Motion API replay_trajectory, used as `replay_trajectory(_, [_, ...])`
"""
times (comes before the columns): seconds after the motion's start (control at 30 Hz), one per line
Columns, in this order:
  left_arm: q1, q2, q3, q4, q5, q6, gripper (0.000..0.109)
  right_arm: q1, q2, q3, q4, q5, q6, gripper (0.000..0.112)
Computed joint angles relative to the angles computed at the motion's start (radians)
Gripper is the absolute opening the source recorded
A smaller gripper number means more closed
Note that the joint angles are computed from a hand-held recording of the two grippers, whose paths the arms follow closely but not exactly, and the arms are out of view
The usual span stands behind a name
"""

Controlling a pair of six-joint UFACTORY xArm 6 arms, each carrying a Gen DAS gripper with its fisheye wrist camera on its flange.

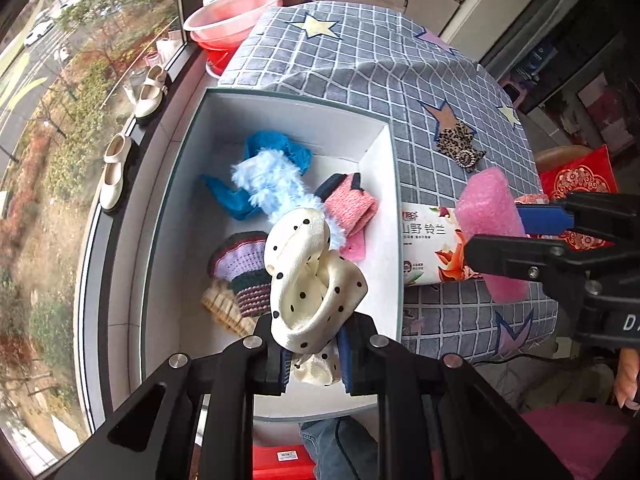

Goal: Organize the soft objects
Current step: 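Carry the pink sponge and polka-dot scrunchie over the white box, then lower the held sponge and scrunchie into the white box with both tools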

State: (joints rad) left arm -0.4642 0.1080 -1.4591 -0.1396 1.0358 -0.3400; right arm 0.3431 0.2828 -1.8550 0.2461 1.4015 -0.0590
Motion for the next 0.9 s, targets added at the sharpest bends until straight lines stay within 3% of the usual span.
replay_trajectory(0.37, [0.023,-0.067,0.108,0.024,-0.025,-0.069,0.021,0.062,0.068,-0.087,0.003,0.051,-0.042,0.049])
replay_trajectory(0.9, [0.025,-0.078,0.133,0.010,-0.026,-0.060,0.021,0.089,0.091,-0.106,0.008,0.071,-0.041,0.049])
